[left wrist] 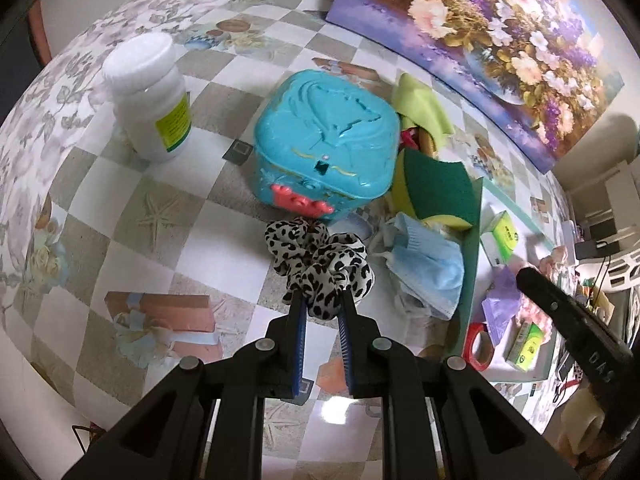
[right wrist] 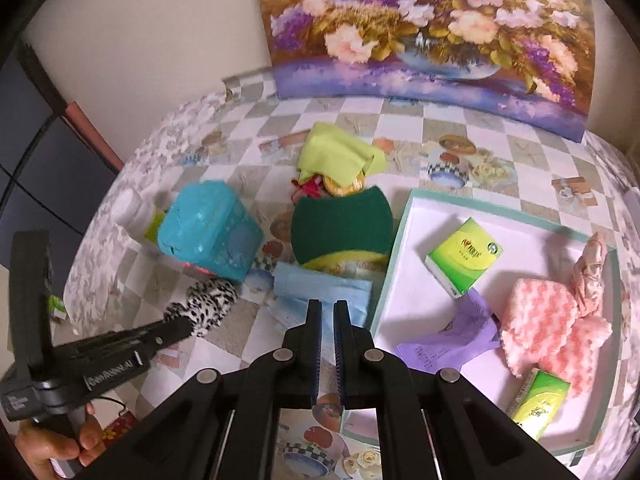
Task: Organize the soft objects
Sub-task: 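Grasp the blue face mask with the right tool and lift it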
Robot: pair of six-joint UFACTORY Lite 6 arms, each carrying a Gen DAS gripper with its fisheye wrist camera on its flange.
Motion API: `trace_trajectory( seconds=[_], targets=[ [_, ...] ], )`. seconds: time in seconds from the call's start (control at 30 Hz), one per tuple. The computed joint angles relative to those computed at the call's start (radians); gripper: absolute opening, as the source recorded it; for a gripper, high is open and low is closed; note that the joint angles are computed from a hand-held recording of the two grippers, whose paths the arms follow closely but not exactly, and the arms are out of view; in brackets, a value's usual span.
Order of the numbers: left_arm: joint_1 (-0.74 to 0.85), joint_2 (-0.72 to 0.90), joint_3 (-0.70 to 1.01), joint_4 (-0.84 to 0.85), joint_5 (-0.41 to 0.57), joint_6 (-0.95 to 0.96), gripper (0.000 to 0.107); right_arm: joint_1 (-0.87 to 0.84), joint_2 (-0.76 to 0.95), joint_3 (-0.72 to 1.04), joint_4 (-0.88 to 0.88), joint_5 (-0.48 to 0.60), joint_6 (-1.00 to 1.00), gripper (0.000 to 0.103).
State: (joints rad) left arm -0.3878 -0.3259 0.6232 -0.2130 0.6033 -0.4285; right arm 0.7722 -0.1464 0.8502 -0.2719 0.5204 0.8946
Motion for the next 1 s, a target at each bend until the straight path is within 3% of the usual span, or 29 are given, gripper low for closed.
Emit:
trace_trajectory(
  seconds=[0.27,0.33,0.37,0.4,0.8,0.9,0.93,1.0],
  targets=[
    [0.044,0.019,-0.012,-0.016,0.006,0.040,0.016,-0.018,0.184,0.045,0.103,-0.082,-0.120,0.010],
    [0.040,0.027,-0.007,-0.011,0.001,0.032,0.016,-0.008,0.231,0.069,0.103,-0.084,-0.126,0.024],
    [0.044,0.020,-0.010,-0.010,0.005,0.035,0.016,-0.002,0.251,0.080,0.105,-0.085,-0.131,0.044],
    [0.046,0.021,-0.010,-0.010,0.005,0.036,0.016,0.008,0.274,0.093,0.083,-0.081,-0.111,0.057],
    [0.048,0.037,-0.011,-0.015,0.001,0.042,0.016,0.124,0.545,0.286,-0.121,0.068,0.021,0.058],
    [0.052,0.042,-0.011,-0.019,-0.001,0.049,0.016,0.116,0.559,0.292,-0.146,0.062,0.051,0.057],
    [0.053,0.042,-0.012,-0.019,-0.001,0.050,0.016,0.110,0.562,0.294,-0.146,0.060,0.057,0.056],
    [0.052,0.043,-0.012,-0.014,-0.002,0.046,0.016,0.096,0.561,0.291,-0.139,0.043,0.051,0.041]
  ],
)
